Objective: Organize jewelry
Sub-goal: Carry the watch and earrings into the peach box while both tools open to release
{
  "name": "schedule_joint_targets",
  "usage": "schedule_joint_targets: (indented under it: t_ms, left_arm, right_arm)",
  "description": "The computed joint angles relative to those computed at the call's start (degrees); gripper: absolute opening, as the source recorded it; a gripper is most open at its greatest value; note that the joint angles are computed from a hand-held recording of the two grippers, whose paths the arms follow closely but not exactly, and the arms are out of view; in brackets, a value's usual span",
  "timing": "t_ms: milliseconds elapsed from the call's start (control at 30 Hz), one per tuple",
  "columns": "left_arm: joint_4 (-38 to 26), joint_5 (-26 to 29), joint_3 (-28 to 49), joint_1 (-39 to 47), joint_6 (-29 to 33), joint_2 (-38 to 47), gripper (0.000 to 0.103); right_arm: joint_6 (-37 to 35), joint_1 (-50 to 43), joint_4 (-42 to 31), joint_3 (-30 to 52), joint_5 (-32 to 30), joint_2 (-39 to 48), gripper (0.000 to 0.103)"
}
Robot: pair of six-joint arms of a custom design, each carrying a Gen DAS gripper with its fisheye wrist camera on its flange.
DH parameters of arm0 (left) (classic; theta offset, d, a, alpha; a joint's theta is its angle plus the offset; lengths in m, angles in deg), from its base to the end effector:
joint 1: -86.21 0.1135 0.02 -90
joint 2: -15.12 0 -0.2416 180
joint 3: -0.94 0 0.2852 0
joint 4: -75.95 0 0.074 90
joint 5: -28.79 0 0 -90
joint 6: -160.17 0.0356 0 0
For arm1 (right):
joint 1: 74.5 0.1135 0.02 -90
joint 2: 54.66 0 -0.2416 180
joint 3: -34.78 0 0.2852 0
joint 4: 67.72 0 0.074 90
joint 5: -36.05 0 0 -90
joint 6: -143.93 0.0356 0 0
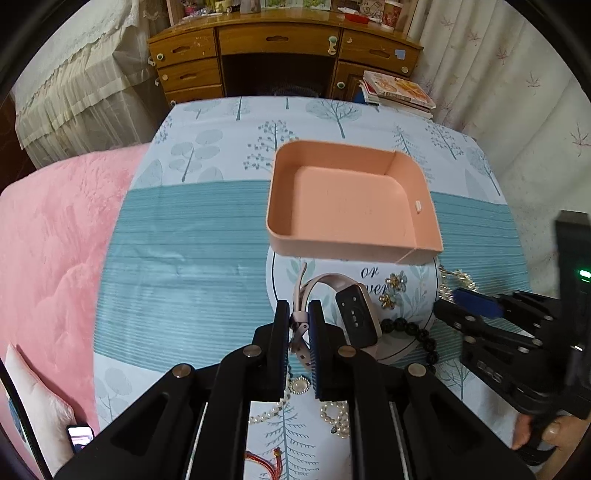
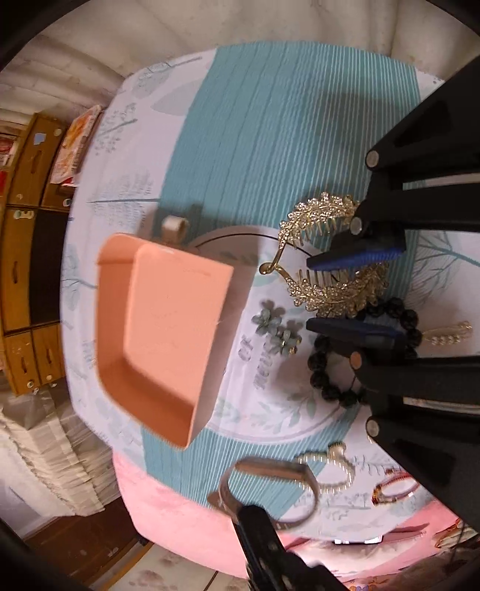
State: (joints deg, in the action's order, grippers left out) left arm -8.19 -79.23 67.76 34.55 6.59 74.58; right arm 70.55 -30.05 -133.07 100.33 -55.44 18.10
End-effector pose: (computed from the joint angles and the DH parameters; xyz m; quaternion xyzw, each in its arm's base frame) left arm 0.1356 -0.1538 0.2531 -0.1198 0.9739 -0.0127 0.1923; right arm 0.1879 0.1857 0.2039 -0.2396 0.9589 0.0881 0.1240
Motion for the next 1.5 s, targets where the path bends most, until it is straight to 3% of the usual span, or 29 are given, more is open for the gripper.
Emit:
schedule_joint_targets:
  t_ms: [167, 333, 733, 867, 1000, 1067, 1267, 1400, 1500]
  left_arm:
    - [-1.50, -1.54, 4.48, 3.41, 3.85, 0.64, 0.008]
    - [1.11, -1.93, 8.87, 9.18, 10.19, 2.36, 0.008]
    - [19.63, 2.99, 4.82, 20.25, 21.17, 12.67, 0.010]
    - [24.59, 4.44, 2.04, 21.62, 23.76, 14.93, 0.027]
    - [25.99, 2.57, -0.75, 21.68, 25.80, 12.56, 0.060]
    - [27.23, 3.78, -3.37, 21.99, 26.63, 8.42, 0.064]
    - [23.96, 13.37, -6.83, 24.59, 25.07, -1.29, 0.064]
    - [16.50, 2.80, -5.54, 17.80, 22.44, -4.90, 0.064]
    - [11.17, -0.45, -4.96, 12.57, 19.05, -8.70, 0.064]
  right_arm:
    - [-0.39, 0.64, -3.41, 6.13, -0.54, -2.22, 0.026]
    - [1.02, -0.37, -1.17, 12.99, -2.29, 1.24, 0.026]
    - [6.01, -4.67, 14.43, 14.90, -9.98, 17.53, 0.027]
    - [6.10, -5.34, 14.40, 15.48, -9.93, 21.13, 0.027]
    - [6.29, -7.24, 16.65, 12.46, -13.34, 19.54, 0.028]
    - [6.37, -7.82, 17.88, 10.68, -14.24, 17.26, 0.028]
    - [6.33, -6.56, 19.41, 5.06, -13.49, 8.52, 0.031]
    - [6.43, -3.99, 20.19, -0.87, -12.60, -0.65, 0.031]
    - [6.25, -1.61, 19.21, -4.33, -11.55, -7.26, 0.031]
